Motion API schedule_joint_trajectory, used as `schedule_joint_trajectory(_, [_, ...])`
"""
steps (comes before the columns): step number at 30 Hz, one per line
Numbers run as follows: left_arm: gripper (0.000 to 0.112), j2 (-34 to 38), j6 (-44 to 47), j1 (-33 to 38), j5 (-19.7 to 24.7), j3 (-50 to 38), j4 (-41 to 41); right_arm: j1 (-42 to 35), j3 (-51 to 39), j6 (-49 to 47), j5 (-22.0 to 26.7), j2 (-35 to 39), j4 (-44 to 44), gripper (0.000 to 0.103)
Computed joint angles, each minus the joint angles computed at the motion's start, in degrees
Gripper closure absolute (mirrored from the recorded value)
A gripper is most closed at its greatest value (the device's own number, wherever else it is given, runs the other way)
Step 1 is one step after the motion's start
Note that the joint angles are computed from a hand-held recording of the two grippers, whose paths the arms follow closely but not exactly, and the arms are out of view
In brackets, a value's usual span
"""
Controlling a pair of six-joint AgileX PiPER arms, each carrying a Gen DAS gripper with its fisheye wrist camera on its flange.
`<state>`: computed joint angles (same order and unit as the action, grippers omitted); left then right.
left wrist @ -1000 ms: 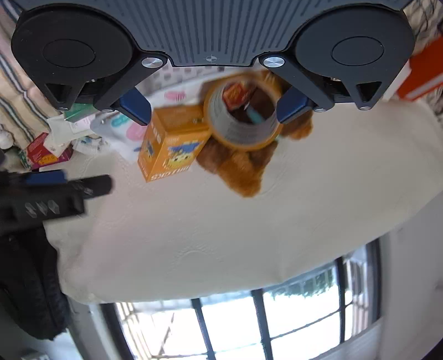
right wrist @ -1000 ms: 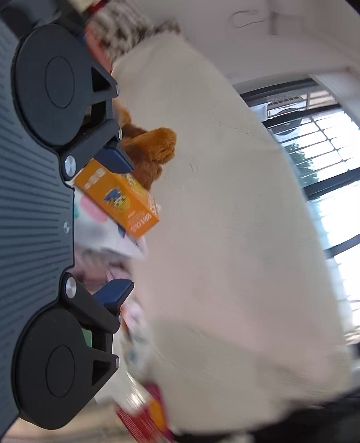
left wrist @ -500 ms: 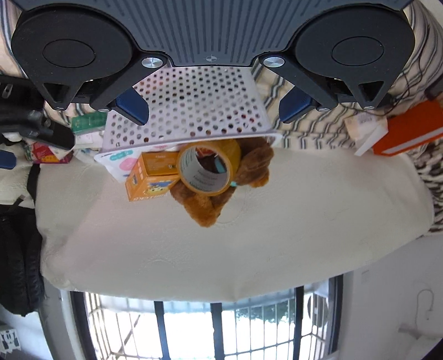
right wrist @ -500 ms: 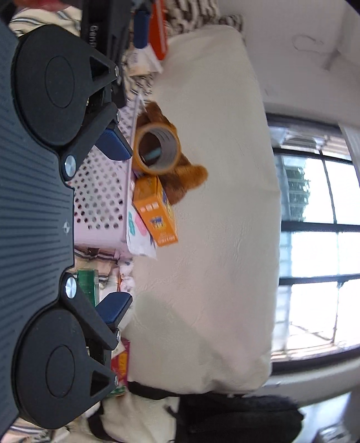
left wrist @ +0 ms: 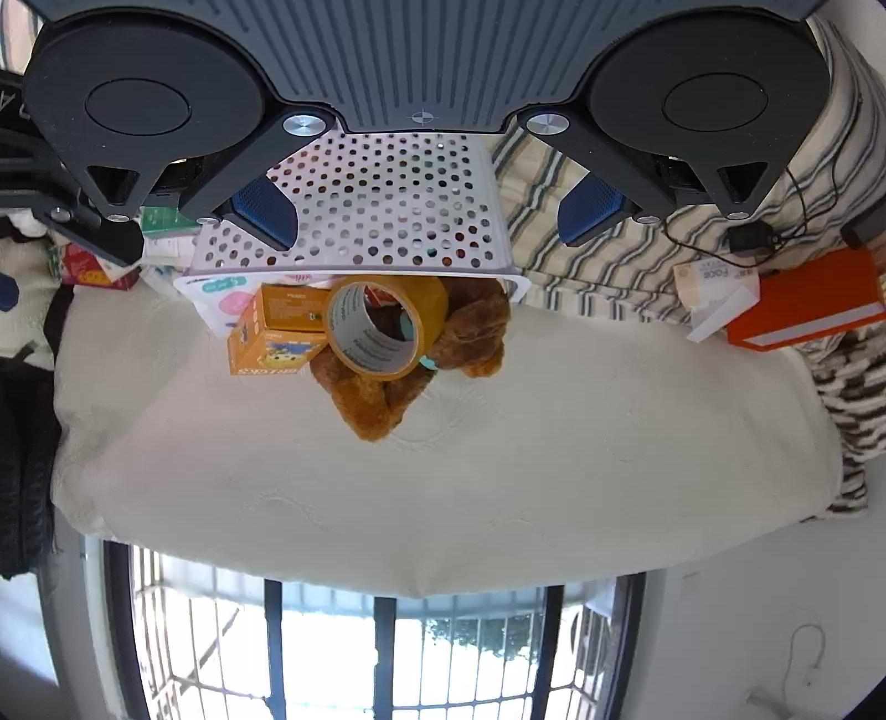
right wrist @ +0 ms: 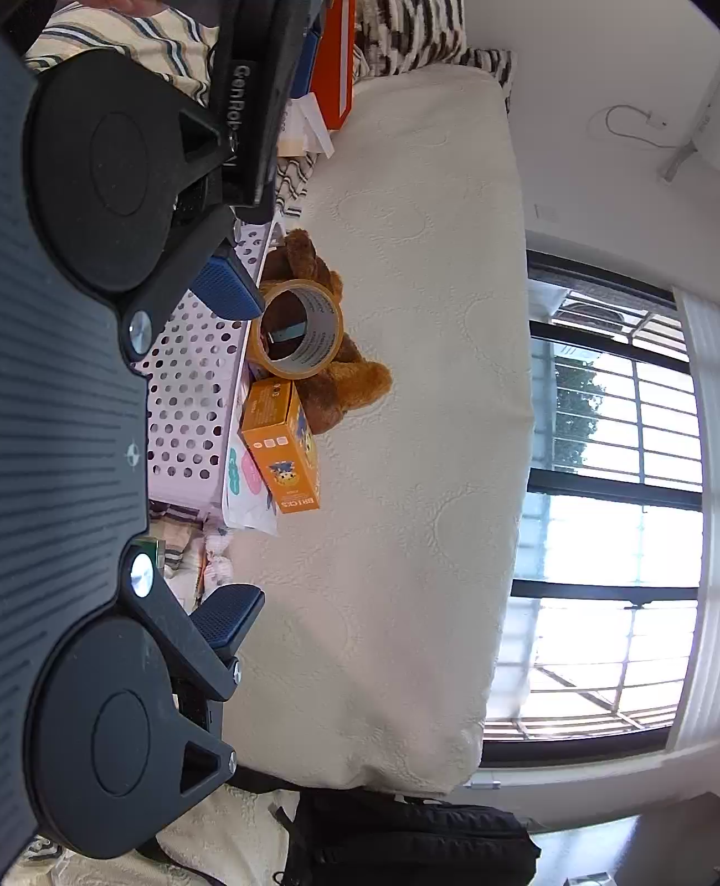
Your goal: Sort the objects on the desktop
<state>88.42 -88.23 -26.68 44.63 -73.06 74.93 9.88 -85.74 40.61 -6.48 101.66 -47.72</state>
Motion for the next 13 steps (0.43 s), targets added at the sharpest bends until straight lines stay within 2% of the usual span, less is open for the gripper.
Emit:
schedule_joint_trajectory(2, [0.009,0.12,0.21,-0.14,0.44,-0.30,-0.31,0.11,0.33,-5.63,-0.12,-0.03,5.46,0.002])
schedule_joint_trajectory(5, [0.009,0.08,-1.59,-0.40,0.83,0.11,0.94,0.17,0.04,-3.53,0.17,0.20,3.54,0.002])
schedule_joint_trajectory(10, [0.009,-0.06,-2.41,-0.08,0.73,0.57,0.94,0.51,0.09,-8.14,0.40,0.32,7.86,0.002])
schedule_joint_trajectory(13, [0.009,-0.15,-2.82,-0.13,1.11,0.83,1.22,0.55,0.10,-7.37,0.44,0.33,7.01,0.002])
